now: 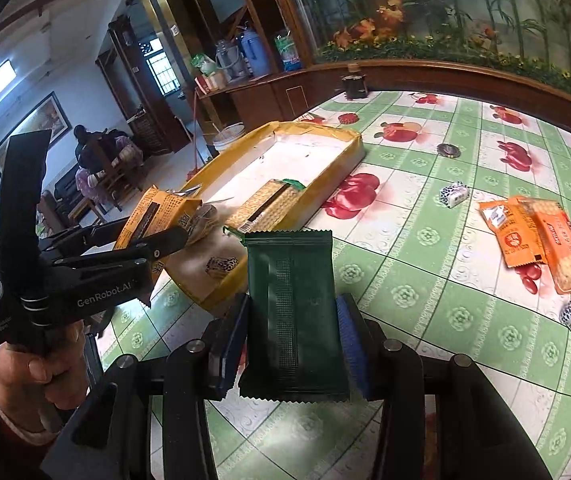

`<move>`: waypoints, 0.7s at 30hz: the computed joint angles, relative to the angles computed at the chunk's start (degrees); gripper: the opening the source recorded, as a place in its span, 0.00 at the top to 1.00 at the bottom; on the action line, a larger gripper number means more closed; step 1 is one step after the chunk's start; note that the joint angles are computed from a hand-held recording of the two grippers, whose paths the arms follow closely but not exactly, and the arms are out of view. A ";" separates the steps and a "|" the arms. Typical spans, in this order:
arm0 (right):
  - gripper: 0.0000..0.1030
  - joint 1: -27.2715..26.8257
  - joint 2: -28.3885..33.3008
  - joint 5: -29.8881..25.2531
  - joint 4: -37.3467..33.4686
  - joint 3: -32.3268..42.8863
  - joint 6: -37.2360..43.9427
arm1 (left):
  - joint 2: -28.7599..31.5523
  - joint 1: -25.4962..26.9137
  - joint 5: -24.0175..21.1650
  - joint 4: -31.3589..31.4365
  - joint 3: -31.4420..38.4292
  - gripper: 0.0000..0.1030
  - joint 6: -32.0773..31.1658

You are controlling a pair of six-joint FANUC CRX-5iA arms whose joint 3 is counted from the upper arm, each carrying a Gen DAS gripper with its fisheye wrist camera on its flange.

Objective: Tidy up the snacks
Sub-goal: 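Carry yellow biscuit pack and dark green wrapper toward the tray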

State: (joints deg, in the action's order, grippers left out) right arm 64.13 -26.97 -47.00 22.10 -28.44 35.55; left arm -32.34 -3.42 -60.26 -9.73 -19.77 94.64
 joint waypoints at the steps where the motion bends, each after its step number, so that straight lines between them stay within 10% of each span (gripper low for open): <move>1: 0.56 -0.23 0.39 0.15 -0.37 0.29 0.45 | -0.03 0.11 -0.01 -0.05 -0.03 0.31 0.01; 21: 0.56 -1.13 1.45 0.95 -2.29 0.73 1.74 | 0.80 -0.13 -0.68 -2.68 0.93 0.31 2.52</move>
